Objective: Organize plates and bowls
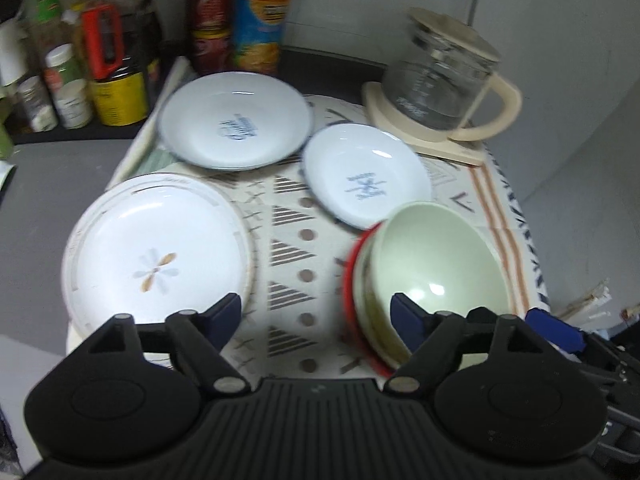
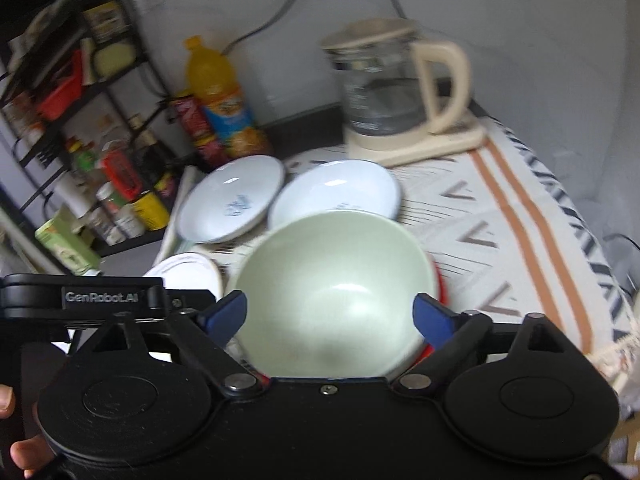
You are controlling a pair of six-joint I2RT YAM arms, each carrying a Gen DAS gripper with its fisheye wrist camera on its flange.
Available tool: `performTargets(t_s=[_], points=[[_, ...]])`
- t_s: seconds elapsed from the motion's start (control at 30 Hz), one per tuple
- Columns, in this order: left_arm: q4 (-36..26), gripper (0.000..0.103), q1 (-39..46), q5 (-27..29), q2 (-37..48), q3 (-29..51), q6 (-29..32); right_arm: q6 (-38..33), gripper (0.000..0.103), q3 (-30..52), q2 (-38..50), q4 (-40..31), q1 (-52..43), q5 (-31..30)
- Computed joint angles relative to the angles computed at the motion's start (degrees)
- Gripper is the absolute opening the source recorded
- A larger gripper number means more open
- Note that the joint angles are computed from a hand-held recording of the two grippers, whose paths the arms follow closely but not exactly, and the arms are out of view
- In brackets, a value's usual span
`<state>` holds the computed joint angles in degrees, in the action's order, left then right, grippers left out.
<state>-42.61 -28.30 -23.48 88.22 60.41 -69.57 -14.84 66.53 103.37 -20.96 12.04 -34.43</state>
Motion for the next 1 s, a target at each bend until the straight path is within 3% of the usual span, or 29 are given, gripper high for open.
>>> performTargets(t_s=[0.6, 0.67, 0.8, 1.0], points=[[-11.22, 0.083, -1.20, -3.66, -15.06, -11.33, -14.85, -0.33, 0.098, -2.19, -2.61, 0.58, 8.18, 0.65], [-12.52, 0.089, -1.07, -4.02, -17.12, -12.51, -16.02, -0.56, 0.098, -2.21, -2.45, 0.45, 9.47, 0.68], [-14.52, 0.092, 0.34, -4.28, -20.88, -15.17, -17.52, 0.75, 0.098, -1.28, -0.72, 0.19, 11.97, 2.30], [-16.67, 0.103, 4.23, -4.75, -27.17, -18.25, -14.80, 3.02, 0.098, -0.42, 0.32, 0.98, 15.17, 4.80]])
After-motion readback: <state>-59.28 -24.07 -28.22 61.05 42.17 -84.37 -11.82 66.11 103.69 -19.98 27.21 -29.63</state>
